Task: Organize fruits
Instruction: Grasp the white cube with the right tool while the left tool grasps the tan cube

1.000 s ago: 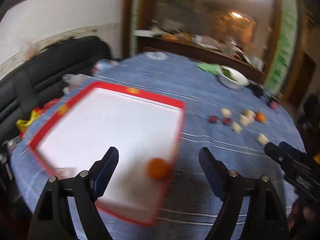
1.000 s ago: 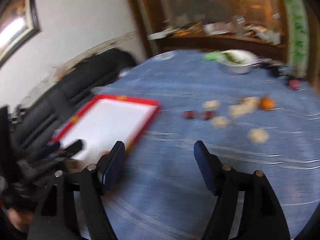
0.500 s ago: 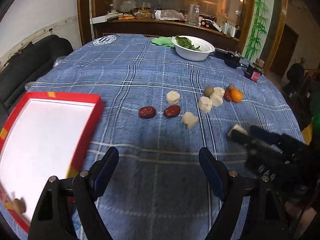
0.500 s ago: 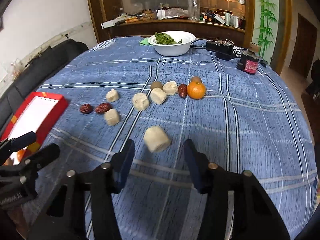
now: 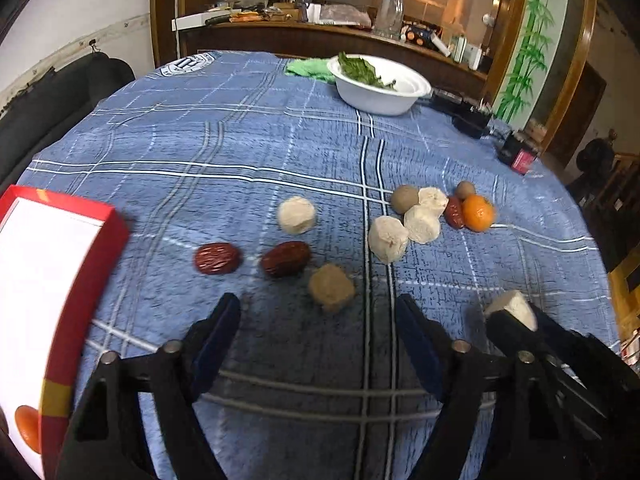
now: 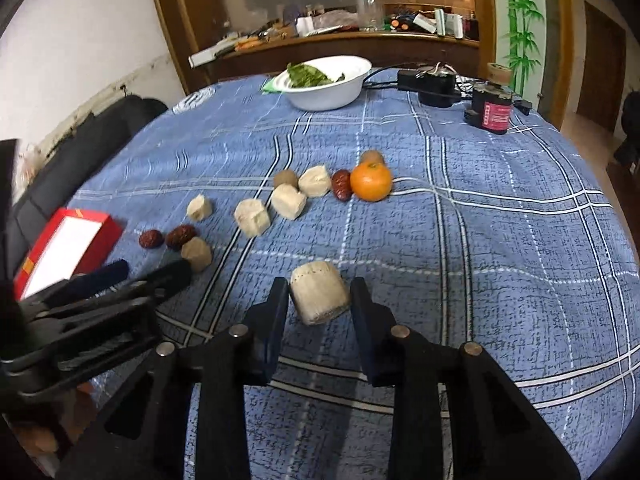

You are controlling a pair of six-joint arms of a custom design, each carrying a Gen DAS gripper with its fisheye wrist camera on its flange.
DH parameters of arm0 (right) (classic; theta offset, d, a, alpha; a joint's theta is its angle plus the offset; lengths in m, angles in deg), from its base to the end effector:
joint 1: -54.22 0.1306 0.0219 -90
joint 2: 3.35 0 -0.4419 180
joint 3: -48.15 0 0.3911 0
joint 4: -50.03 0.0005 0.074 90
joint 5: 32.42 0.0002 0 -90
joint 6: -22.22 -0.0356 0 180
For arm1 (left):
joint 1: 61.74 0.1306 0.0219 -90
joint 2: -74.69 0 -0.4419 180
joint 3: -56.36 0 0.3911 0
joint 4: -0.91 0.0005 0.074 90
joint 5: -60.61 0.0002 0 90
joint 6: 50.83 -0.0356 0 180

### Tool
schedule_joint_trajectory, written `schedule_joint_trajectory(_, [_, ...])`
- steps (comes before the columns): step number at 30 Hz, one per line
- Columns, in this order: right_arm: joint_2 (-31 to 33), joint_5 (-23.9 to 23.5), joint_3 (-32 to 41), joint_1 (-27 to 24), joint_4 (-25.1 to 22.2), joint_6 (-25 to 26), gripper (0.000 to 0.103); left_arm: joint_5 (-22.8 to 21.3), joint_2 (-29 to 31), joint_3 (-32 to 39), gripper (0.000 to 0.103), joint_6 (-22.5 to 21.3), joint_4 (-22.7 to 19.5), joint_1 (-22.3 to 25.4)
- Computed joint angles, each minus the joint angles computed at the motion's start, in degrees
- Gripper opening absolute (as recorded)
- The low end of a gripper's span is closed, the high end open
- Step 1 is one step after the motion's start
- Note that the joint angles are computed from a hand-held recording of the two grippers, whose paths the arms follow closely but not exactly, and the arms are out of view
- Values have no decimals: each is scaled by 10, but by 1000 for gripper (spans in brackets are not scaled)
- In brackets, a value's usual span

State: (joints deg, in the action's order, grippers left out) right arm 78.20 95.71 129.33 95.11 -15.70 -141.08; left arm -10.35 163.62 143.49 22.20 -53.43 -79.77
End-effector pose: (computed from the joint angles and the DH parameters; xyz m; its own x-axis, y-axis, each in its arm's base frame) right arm 0.3089 0.2378 0.4718 -0.5107 0.5544 -0.6571 0.5684 0.7912 0.2258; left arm 0.4378 -0.1552 0.4706 -0.6194 0.4918 -0.6120 0.6756 0.7309 -0.0965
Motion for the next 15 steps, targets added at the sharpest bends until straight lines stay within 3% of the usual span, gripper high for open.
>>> schedule_joint_trajectory(3, [-4,3,-3,-1,10,5,33,-41,-2,-9,45,-4,25,-17])
schedule_joint_trajectory(4, [-5,4,-3,-1,11,5,33,-37,-3,-9,23,-10,23,-17])
schedule_joint_trajectory(15, [3,1,11,9,-9,-5,33,-23,-37,-13,23,-89,-36,38])
